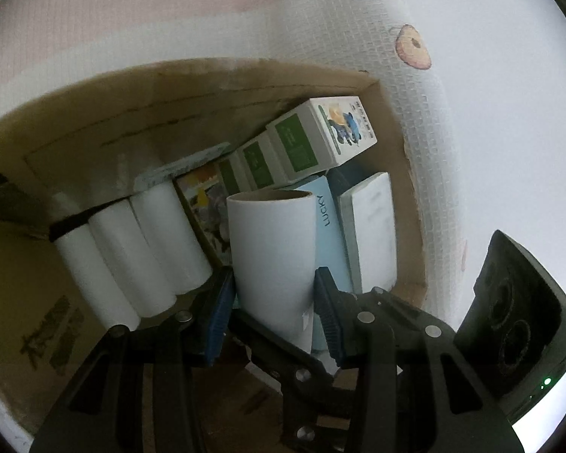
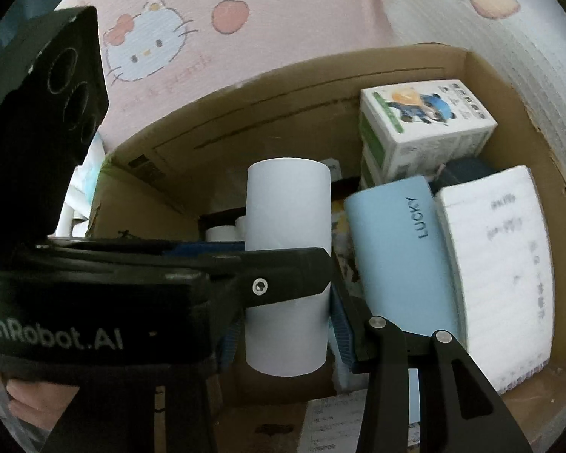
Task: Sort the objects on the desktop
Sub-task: 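Lower the tube into the box beside the standing white tubes, then open the left gripper, leaving the tube upright in the box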
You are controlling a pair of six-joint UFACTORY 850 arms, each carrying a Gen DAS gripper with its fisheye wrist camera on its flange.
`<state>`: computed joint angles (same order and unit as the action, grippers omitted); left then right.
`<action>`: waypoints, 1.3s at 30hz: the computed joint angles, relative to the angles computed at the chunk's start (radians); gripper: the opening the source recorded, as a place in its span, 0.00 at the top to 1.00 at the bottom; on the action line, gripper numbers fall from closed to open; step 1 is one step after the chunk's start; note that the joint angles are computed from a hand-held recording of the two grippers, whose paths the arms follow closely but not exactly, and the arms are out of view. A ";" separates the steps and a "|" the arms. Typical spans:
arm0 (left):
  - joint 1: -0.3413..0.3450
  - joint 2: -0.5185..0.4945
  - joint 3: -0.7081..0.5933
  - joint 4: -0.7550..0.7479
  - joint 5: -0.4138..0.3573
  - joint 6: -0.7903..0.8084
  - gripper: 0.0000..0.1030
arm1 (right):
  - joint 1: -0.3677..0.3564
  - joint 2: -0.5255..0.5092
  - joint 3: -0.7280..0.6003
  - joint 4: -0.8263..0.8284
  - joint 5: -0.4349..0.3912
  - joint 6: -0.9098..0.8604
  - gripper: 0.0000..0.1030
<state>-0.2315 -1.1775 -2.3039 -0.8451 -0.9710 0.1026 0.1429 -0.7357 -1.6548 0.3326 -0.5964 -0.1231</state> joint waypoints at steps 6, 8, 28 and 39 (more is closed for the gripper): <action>-0.013 -0.059 -0.096 0.099 -0.010 -0.114 0.55 | -0.015 0.028 0.030 0.004 0.020 -0.012 0.61; -0.007 -0.103 -0.157 0.099 -0.051 -0.177 0.55 | -0.016 0.043 0.044 -0.002 0.034 -0.016 0.61; -0.040 0.041 0.124 0.117 0.258 -0.351 0.55 | 0.014 0.069 0.035 -0.491 0.050 0.368 0.61; -0.028 -0.014 0.078 0.077 0.230 -0.449 0.55 | 0.021 0.092 0.080 -0.560 0.039 0.429 0.61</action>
<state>-0.2595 -1.1911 -2.2261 -0.7683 -0.7410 -0.3467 0.1642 -0.6440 -1.5750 -0.2271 -0.5576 0.3063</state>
